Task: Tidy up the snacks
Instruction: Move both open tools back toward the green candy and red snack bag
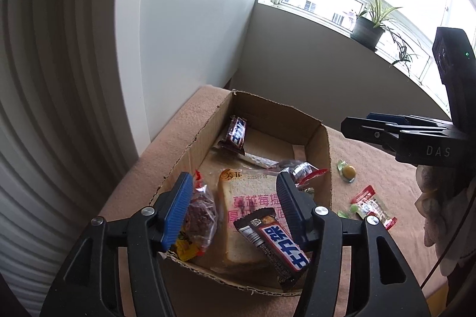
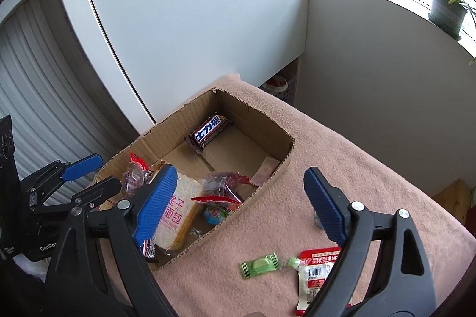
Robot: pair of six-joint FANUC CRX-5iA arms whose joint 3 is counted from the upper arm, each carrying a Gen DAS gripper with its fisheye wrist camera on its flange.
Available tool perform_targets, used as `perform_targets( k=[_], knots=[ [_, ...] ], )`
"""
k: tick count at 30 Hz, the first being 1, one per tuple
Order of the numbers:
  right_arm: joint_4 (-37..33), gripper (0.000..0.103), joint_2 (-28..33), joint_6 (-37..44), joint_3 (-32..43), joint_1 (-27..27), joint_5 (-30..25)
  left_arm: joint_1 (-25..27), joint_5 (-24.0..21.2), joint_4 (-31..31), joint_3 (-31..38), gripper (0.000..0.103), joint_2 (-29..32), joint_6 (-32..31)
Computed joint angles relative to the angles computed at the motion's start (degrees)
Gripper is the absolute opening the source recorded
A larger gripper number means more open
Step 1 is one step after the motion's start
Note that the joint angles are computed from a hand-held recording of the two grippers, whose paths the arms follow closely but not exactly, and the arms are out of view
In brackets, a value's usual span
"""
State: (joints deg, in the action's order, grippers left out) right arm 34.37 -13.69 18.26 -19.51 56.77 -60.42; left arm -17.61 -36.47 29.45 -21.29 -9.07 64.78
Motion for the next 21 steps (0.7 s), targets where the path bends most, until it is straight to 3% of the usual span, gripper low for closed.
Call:
perform_targets(
  k=[11,21],
  knots=[
    [3.09,0.09,-13.47,-12.6,-10.68,9.06,-10.57,-3.49,0.64,4.2,-2.46,0.058,-1.72,-5.33],
    [4.82,0.09,-20.17,-35.24,-19.3,24.42,-28.19,-10.66,0.82,8.2,-4.46,0.058,-1.9,-11.63]
  ],
)
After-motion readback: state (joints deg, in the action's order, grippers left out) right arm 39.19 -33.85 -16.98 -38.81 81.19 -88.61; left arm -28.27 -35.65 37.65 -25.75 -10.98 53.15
